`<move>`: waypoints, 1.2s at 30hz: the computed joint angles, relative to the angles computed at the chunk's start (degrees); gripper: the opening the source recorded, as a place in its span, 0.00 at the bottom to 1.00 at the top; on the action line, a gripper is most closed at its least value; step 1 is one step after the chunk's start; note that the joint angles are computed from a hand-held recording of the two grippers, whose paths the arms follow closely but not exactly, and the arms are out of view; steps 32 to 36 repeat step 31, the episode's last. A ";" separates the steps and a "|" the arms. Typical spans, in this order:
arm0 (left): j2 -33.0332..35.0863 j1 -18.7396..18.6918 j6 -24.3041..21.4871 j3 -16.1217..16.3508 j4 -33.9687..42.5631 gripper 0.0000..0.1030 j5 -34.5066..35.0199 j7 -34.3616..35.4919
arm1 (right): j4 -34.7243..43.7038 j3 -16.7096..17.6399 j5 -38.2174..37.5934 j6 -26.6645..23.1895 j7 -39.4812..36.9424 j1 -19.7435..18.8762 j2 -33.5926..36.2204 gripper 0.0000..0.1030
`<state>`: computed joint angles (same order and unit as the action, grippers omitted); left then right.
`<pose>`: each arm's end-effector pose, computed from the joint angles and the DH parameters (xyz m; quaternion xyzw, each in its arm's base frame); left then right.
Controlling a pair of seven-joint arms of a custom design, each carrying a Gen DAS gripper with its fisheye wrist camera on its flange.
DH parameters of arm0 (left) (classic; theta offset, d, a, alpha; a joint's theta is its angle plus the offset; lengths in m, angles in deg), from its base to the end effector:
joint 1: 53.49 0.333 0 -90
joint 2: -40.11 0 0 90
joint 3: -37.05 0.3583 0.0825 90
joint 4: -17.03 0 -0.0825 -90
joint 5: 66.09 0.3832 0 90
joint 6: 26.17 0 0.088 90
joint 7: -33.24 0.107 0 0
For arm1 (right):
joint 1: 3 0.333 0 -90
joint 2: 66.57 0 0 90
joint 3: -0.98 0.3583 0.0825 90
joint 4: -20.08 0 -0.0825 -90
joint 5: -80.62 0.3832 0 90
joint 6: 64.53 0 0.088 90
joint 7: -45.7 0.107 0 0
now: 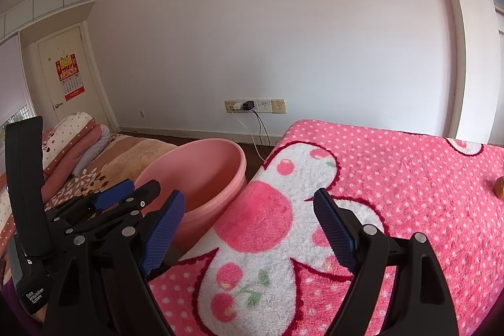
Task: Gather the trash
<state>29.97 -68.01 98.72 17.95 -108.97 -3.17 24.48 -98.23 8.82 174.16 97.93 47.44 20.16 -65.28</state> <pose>0.4410 -0.2638 0.5305 -0.7612 0.4399 -0.2217 0.4218 0.5194 0.2513 0.5055 -0.7594 0.3876 -0.1099 0.5110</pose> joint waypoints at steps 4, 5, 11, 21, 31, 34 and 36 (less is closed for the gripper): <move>0.30 -0.11 -0.51 -0.03 0.45 0.39 -0.07 0.48 | -0.02 -0.11 0.21 -0.25 -0.01 -0.16 -0.06 0.80; 0.37 -0.15 -0.68 -0.03 0.57 0.39 -0.07 0.58 | -0.07 -0.13 0.35 -0.30 -0.04 -0.19 -0.11 0.80; 0.57 -0.31 -1.48 0.05 0.99 0.39 -0.24 0.84 | 0.00 -0.33 0.27 -0.82 0.46 -0.52 -0.08 0.80; 2.07 -0.98 -1.78 0.19 2.52 0.39 0.24 2.18 | -0.06 -0.75 0.57 -1.61 0.76 -1.29 0.08 0.80; 6.60 -2.31 3.79 1.20 7.84 0.39 3.05 7.06 | 0.61 -1.81 -1.73 0.23 4.41 -3.13 1.22 0.80; 6.60 -2.31 3.79 1.20 7.84 0.39 3.05 7.06 | 0.61 -1.81 -1.73 0.23 4.41 -3.13 1.22 0.80; 6.60 -2.31 3.79 1.20 7.84 0.39 3.05 7.06 | 0.61 -1.81 -1.73 0.23 4.41 -3.13 1.22 0.80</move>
